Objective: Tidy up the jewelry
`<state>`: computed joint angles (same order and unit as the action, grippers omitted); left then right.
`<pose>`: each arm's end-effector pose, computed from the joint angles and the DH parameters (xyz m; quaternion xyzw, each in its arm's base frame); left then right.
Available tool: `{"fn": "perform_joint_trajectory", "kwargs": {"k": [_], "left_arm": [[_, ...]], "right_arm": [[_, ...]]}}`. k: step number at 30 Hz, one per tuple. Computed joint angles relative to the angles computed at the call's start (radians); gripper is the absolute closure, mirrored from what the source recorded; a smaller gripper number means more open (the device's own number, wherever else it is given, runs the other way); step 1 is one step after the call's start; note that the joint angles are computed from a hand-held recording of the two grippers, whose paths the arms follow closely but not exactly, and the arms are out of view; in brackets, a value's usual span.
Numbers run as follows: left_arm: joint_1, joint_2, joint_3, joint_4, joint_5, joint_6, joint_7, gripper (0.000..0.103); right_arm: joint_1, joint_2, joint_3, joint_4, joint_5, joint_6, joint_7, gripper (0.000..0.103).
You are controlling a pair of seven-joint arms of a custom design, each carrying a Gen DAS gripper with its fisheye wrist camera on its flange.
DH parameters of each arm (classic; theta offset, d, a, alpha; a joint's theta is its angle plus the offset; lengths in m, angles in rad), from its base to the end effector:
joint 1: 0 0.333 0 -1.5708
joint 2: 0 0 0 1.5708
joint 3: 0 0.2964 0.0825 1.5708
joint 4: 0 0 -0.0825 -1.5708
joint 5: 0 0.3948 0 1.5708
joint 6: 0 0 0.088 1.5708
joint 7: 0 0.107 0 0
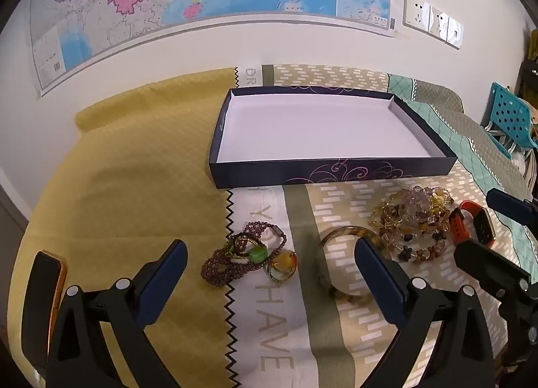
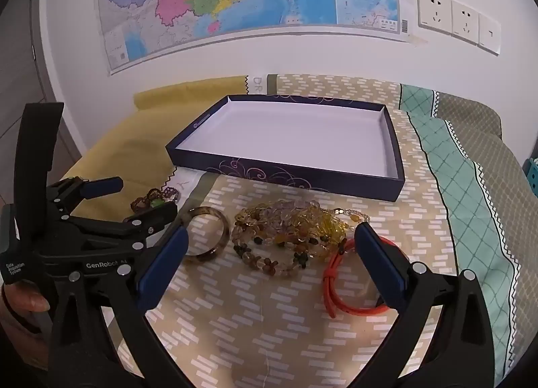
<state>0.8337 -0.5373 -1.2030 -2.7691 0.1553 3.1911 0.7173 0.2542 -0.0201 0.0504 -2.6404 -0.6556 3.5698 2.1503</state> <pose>0.4145 -0.1427 0.3158 -0.7206 0.5804 -0.2261 0.3045 0.4166 0.2105 0.3261 -0.7648 0.4771 -0.1601 0.4022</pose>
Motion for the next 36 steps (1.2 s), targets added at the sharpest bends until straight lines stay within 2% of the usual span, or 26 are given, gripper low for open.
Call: {"fn": "perform_joint_trajectory", "kwargs": {"k": [3, 4, 6, 7, 9, 13, 15, 21, 36], "left_arm": [[0.005, 0.003, 0.000, 0.002, 0.002, -0.001, 0.002, 0.007], [-0.023, -0.005, 0.024, -0.002, -0.001, -0.012, 0.006, 0.007], [-0.027, -0.008, 0.033, -0.002, 0.004, -0.014, 0.005, 0.007], [-0.034, -0.022, 0.027, -0.007, 0.004, -0.016, -0.003, 0.007], [-0.038, -0.021, 0.034, -0.006, 0.009, -0.018, -0.003, 0.007], [-0.050, -0.024, 0.053, -0.015, 0.017, -0.013, -0.003, 0.007], [-0.061, -0.027, 0.066, -0.023, 0.017, -0.011, 0.003, 0.007], [-0.052, -0.038, 0.048, -0.024, 0.013, -0.008, -0.008, 0.007], [-0.055, -0.028, 0.051, -0.035, 0.003, 0.009, 0.009, 0.007]], "right_arm": [[0.004, 0.010, -0.001, 0.016, -0.006, -0.003, 0.004, 0.006], [0.003, 0.004, 0.008, -0.007, 0.052, 0.015, -0.042, 0.006], [0.011, -0.002, 0.017, -0.029, 0.102, 0.038, -0.082, 0.006], [0.005, 0.011, -0.004, -0.014, 0.037, 0.049, -0.023, 0.006], [0.003, -0.001, 0.003, -0.030, 0.044, 0.061, -0.017, 0.006], [-0.014, 0.009, -0.012, -0.003, -0.062, 0.050, 0.080, 0.006], [-0.017, 0.009, -0.010, -0.005, -0.064, 0.053, 0.082, 0.006], [-0.019, 0.015, -0.005, -0.006, -0.052, 0.062, 0.076, 0.006], [-0.019, 0.013, -0.005, -0.015, -0.041, 0.068, 0.074, 0.006]]}}
